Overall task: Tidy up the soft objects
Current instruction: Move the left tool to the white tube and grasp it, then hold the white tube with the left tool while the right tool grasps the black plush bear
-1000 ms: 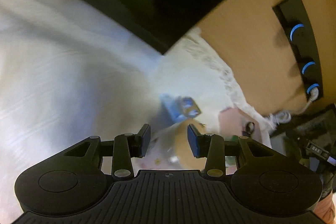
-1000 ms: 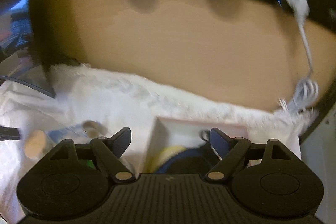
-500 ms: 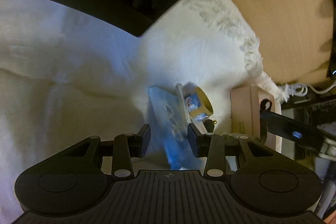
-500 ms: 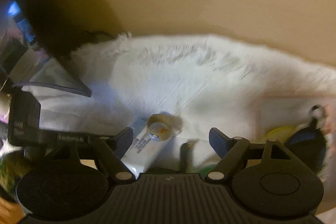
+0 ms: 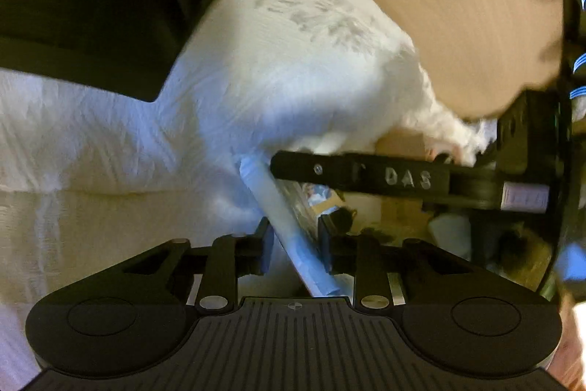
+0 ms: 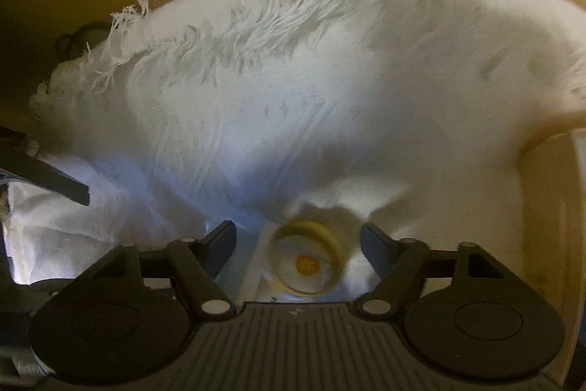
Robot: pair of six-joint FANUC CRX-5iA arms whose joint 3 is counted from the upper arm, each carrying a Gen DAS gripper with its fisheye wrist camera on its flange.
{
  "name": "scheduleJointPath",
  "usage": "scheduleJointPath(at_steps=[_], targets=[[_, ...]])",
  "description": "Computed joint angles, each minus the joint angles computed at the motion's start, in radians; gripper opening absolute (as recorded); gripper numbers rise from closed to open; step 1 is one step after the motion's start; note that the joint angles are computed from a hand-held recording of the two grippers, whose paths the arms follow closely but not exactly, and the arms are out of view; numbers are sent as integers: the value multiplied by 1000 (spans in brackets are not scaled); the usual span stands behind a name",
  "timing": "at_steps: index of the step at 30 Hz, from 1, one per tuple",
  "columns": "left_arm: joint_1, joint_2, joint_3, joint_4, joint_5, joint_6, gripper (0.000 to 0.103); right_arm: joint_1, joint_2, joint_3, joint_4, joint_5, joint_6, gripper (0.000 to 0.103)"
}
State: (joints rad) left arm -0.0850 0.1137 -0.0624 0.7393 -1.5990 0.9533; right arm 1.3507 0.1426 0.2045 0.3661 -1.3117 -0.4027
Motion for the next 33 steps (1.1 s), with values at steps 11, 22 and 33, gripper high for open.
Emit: scheduleJointPath(at_steps=[11,22,33], targets=[[-77,-22,80,-77,27,21,29,90,-37,33,111,-174,76,1],[-216,-82,136,-253,68,65,29,252,-171,-111,296,-280,-141,3],[-175,-314,-71,-200,227,66,22,489,-90,-48,423,-506,-86,13]])
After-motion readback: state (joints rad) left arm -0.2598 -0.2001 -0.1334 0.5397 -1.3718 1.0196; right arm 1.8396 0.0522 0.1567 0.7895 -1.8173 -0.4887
